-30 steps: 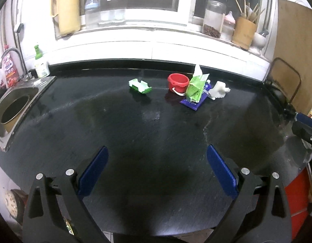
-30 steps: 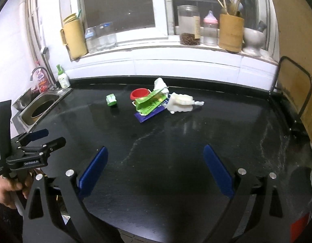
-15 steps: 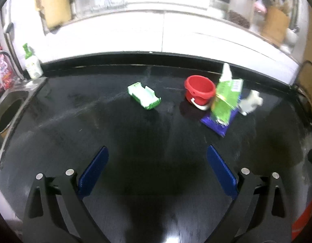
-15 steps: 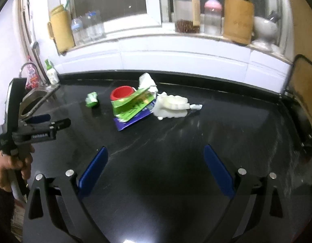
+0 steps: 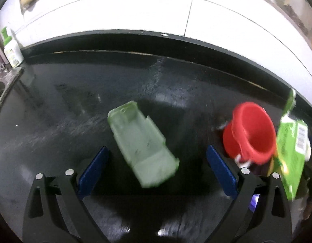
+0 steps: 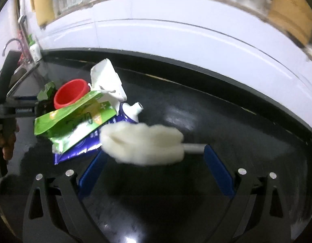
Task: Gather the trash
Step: 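Grasp the light-green plastic tray with the left tool while the right grasps the white foam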
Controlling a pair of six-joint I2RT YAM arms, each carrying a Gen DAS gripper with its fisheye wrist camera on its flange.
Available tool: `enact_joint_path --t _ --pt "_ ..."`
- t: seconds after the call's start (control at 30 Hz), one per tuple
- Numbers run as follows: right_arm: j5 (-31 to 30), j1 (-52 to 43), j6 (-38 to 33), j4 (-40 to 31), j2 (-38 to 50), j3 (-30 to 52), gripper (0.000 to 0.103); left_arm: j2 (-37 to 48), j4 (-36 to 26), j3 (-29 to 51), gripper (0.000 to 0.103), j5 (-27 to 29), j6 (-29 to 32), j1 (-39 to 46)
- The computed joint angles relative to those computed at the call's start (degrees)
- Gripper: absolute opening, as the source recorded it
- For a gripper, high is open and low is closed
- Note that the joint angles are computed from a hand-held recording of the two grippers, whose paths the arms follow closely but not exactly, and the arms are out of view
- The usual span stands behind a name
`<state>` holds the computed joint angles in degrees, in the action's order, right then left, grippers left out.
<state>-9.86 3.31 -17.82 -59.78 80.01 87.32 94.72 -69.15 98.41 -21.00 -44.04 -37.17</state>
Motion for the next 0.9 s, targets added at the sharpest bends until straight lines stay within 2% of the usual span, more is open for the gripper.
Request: enact_joint_path --t 0.07,0.1,0.13,0.17,0.2,0.23,0.27,0.3,0.33,0.4,0.6,0.77,0.9 --pt "-0.3 0.3 -0.9 0.3 1.5 0.6 0.091 2.0 0.2 1.8 0.095 -0.4 1.3 0.8" --pt "-0.3 0.6 -1.6 -0.2 2.3 1.1 0.08 2.7 0.1 2.7 0.095 -0.3 1.4 1.0" --pt "-1.0 0.5 -2.1 -0.8 3.1 1.6 0.064 2.9 0.8 2.7 0.094 -0.1 1.9 1.3" --pt "-1.0 0.5 -1.8 -0.7 2.8 1.3 0.062 2.9 1.4 2.6 0.094 -0.1 2.3 1.4" --pt "-0.6 0.7 -1.6 -0.2 2.2 0.7 0.051 2.5 2.2 2.1 0.088 -0.5 2.7 1.3" --pt "-0.1 0.9 -1.6 -0.2 1.6 0.2 0.041 2.6 2.0 2.3 0.071 -1.4 3.0 1.0" --pt "0.2 1.0 -1.5 -0.3 0.7 -0.1 0.038 2.5 1.9 2.4 0.059 -2.4 3.5 0.6" --pt "-0.2 0.8 -1.1 -0.6 -0.2 -0.4 0.033 1.9 2.0 2.0 0.038 -2.6 3.7 0.5" --pt "-0.7 0.5 -0.8 -1.0 -0.7 -0.4 0.03 1.6 2.1 1.9 0.032 -2.3 3.8 0.4" --pt "-1.0 0.5 0.2 -1.8 -3.0 -1.0 0.028 -0.1 3.0 0.2 0.032 -0.6 4.1 0.6" --pt "-1.5 0.4 2.7 -5.2 -9.2 -1.3 0.027 -3.6 -0.5 -0.4 0.032 -2.8 2.3 -3.5" --pt "-0.3 2.0 4.7 -10.2 -12.4 1.0 0.027 -6.5 -8.0 3.0 0.032 -6.1 -2.5 -11.3" --pt "2.4 6.6 9.6 -14.6 -17.4 1.3 0.027 -6.8 -17.2 7.8 0.032 -11.4 -11.3 -23.3"
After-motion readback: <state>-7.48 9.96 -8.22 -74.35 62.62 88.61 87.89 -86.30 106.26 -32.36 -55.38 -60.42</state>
